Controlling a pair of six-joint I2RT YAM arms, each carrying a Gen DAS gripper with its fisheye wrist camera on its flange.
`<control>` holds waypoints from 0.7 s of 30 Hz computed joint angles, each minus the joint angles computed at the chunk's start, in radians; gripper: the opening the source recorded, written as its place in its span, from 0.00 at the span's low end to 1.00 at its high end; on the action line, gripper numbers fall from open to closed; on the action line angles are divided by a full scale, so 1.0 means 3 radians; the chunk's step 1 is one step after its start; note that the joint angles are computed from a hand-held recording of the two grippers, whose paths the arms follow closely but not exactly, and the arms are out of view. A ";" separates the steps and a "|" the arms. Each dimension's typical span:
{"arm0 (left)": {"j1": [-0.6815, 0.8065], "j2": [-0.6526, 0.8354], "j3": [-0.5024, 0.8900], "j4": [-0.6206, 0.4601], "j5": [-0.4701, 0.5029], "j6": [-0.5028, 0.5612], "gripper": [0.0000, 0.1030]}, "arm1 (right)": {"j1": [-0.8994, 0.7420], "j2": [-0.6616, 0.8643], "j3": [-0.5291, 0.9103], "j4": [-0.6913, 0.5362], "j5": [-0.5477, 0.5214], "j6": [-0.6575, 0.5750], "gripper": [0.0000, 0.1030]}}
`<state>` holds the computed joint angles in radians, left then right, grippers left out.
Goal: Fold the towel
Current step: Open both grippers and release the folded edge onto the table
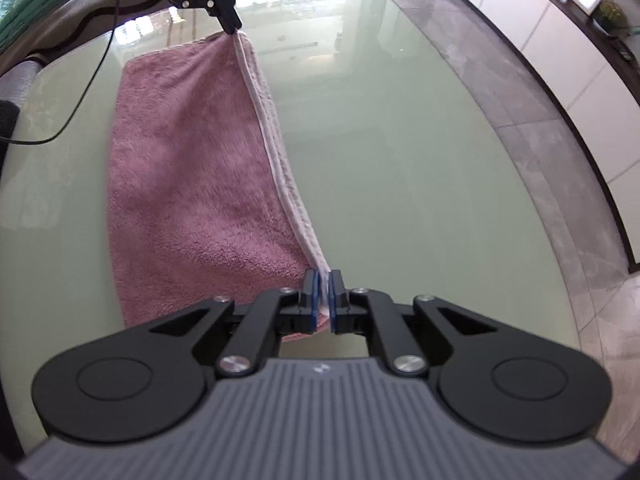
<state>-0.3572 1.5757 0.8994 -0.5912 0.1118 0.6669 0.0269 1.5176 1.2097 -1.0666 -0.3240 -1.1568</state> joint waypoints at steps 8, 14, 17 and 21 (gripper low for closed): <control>-0.0054 0.0241 -0.0104 0.0321 -0.0129 -0.0169 0.09 | 0.0043 -0.0035 -0.0333 0.0327 0.0097 0.0145 0.06; -0.0068 0.0078 -0.0217 0.0395 -0.0379 -0.0183 0.37 | -0.0041 -0.0241 -0.0439 0.0512 0.0086 0.0373 0.34; -0.0033 -0.0197 -0.0347 0.0357 -0.0499 -0.0266 0.37 | -0.0242 -0.0511 -0.0503 0.0502 -0.0150 0.0518 0.32; 0.0031 -0.0848 -0.0627 0.0157 0.0026 -0.0584 0.37 | -0.0511 -0.0923 -0.0665 0.0122 -0.0639 0.0647 0.32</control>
<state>-0.3478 1.3212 0.7112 -0.5441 0.1196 0.4916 -0.1262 1.2405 1.0103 -1.0299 -0.5156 -0.9626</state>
